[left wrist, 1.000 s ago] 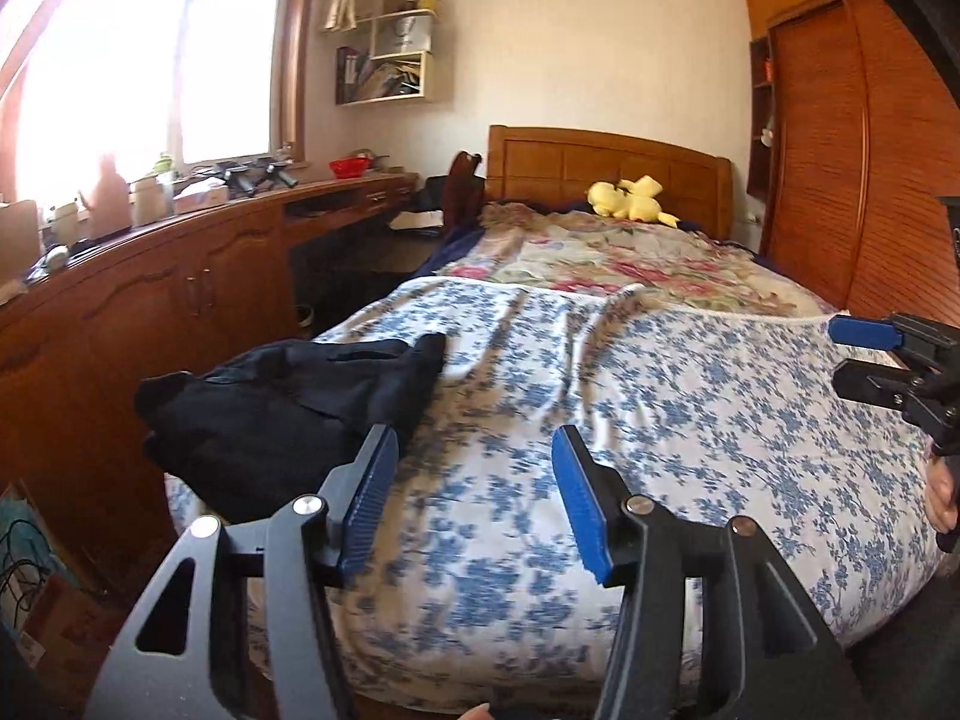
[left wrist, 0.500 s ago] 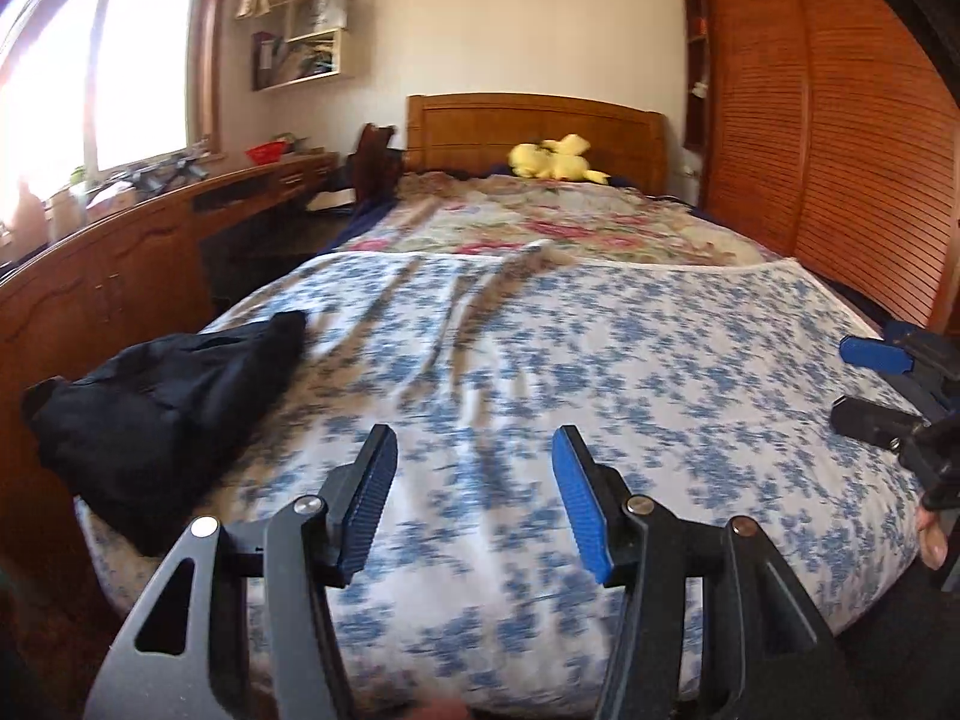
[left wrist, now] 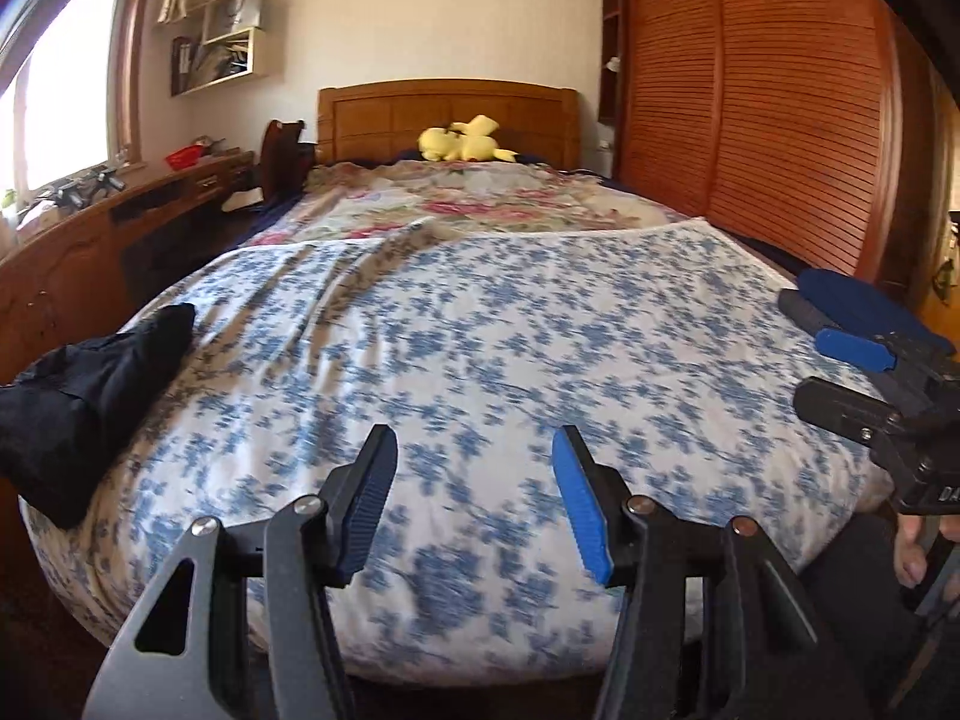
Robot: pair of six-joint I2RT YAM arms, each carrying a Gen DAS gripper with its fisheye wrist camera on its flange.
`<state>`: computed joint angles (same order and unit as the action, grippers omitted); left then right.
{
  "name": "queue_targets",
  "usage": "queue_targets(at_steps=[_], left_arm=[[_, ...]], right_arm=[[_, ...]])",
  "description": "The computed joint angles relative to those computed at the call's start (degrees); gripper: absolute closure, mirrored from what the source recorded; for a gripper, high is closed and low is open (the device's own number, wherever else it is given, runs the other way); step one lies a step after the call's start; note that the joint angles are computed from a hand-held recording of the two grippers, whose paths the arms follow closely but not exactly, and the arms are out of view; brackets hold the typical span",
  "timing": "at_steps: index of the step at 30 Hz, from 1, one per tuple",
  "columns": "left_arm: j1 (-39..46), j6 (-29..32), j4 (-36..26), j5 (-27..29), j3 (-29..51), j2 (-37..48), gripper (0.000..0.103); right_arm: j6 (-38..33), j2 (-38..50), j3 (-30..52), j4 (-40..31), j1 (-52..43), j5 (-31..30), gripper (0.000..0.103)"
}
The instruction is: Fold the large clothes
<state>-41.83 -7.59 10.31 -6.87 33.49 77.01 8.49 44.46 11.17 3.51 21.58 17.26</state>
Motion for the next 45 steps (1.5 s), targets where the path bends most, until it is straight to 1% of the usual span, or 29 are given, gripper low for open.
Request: queue_targets(at_steps=[2,4,8,11,13,15,20,24,25,28,29,32,38,39,40,41,45], left_arm=[[-2.5,-0.5,0.3,-1.7,-0.2,-0.1,0.050],[-4.2,-0.8,0.9,-2.9,-0.7,-0.4,0.050],[-6.5,-2.6,-1.6,-4.9,1.3,-0.6,0.050],[-8.2,-2.2,-2.9,-7.5,2.6,-2.0,0.050],[-9.9,-1.2,-4.5,-10.2,4.0,-3.3,0.050],[-10.4,-1.0,-5.5,-10.4,4.9,-4.7,0.050],[-13.3,-1.1,-8.9,-13.1,6.9,-9.2,0.050],[-15.1,-1.5,-10.1,-14.9,6.4,-12.5,0.050],[-15.6,-1.4,-10.6,-15.3,6.3,-13.2,0.050],[-16.6,-1.6,-11.6,-16.6,6.3,-14.2,0.050],[-16.7,-1.8,-11.7,-16.5,6.3,-14.5,0.050],[-16.1,-2.8,-11.9,-15.0,6.1,-14.7,0.050],[-15.5,-3.9,-11.3,-13.6,6.2,-13.2,0.050],[-15.3,-4.1,-11.3,-13.4,6.2,-13.1,0.050],[-15.2,-4.1,-11.3,-13.3,6.2,-13.1,0.050],[-15.2,-4.2,-11.3,-13.2,6.1,-13.1,0.050],[-15.2,-4.4,-11.3,-13.1,6.0,-13.2,0.050]], right_arm=[[1.5,-4.4,-1.0,-3.6,-0.1,0.7,0.013],[2.1,-7.6,-1.8,-6.3,0.8,3.0,0.012],[4.1,-13.8,-2.4,-13.4,0.3,4.7,0.012],[4.2,-21.7,-2.0,-20.5,-0.1,7.7,0.012],[3.9,-27.1,-1.5,-24.6,-0.6,8.9,0.012],[3.9,-30.7,0.1,-28.1,-0.9,10.6,0.012],[3.8,-38.2,4.2,-34.5,-5.3,8.8,0.012],[4.5,-42.7,7.3,-39.2,-5.7,9.3,0.012],[4.9,-43.0,7.6,-39.6,-3.8,11.4,0.012],[7.0,-43.0,8.9,-42.3,4.8,21.1,0.012],[7.6,-43.1,9.2,-43.0,5.9,22.4,0.012],[8.3,-43.5,9.6,-44.1,7.0,23.3,0.012],[8.7,-43.7,9.6,-45.0,7.7,23.1,0.012],[8.9,-43.6,9.6,-45.1,8.3,23.5,0.012],[10.3,-43.4,9.6,-45.9,11.2,26.1,0.012],[10.5,-43.3,9.6,-46.1,11.6,26.3,0.012],[10.7,-42.7,9.3,-45.7,11.0,25.0,0.012]])
